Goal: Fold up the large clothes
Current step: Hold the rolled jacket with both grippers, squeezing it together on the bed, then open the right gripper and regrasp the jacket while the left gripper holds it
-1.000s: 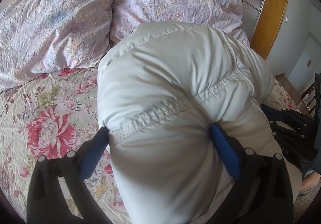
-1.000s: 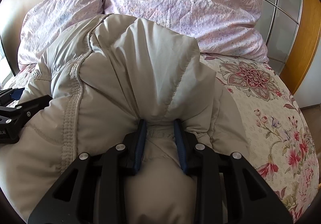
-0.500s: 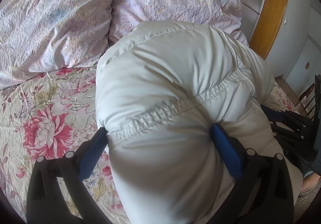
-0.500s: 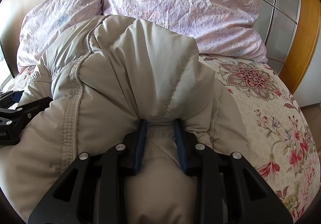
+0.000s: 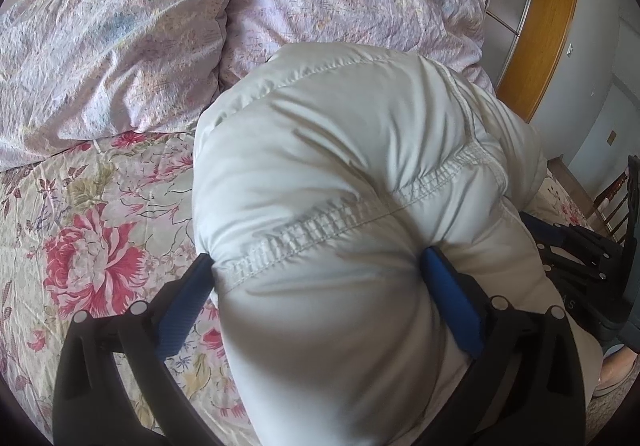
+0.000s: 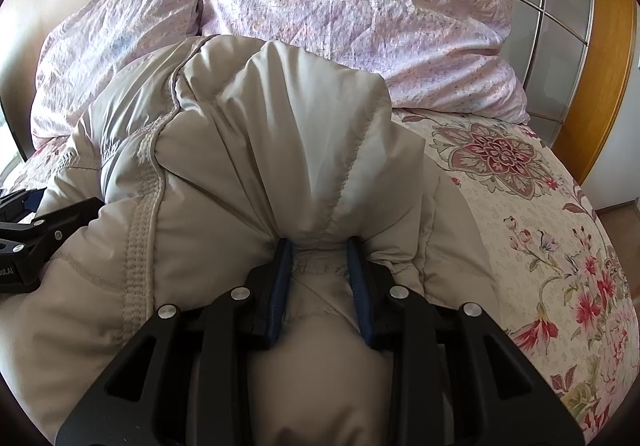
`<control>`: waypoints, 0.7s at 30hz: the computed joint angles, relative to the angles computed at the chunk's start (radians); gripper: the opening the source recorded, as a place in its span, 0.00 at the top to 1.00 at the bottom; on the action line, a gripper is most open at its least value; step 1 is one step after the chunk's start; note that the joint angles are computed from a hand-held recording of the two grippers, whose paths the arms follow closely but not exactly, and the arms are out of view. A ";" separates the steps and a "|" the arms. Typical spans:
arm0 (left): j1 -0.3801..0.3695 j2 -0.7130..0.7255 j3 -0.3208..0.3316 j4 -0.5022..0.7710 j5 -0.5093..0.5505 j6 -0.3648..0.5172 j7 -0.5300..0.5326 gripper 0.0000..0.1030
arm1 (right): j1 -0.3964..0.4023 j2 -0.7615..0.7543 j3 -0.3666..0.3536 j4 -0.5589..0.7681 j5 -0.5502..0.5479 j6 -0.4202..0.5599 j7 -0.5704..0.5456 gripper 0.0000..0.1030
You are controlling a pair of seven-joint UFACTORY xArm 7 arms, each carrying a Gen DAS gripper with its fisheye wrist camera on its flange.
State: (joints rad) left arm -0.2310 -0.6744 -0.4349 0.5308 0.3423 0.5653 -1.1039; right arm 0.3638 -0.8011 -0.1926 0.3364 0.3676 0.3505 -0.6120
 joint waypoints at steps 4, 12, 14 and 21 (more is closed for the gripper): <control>-0.047 -0.052 0.060 -0.026 -0.072 0.000 0.011 0.02 | -0.039 -0.017 0.020 0.024 -0.015 0.070 0.037 0.69; -0.079 -0.217 0.082 -0.056 -0.148 0.068 0.074 0.02 | -0.148 -0.152 0.017 0.062 -0.042 0.212 0.051 0.01; -0.086 -0.237 0.094 -0.064 -0.165 0.066 0.099 0.02 | -0.141 -0.152 -0.044 0.101 -0.025 0.256 0.036 0.01; -0.137 -0.253 0.194 -0.120 -0.310 0.007 0.179 0.02 | -0.079 0.176 -0.259 0.384 0.147 0.651 0.011 0.01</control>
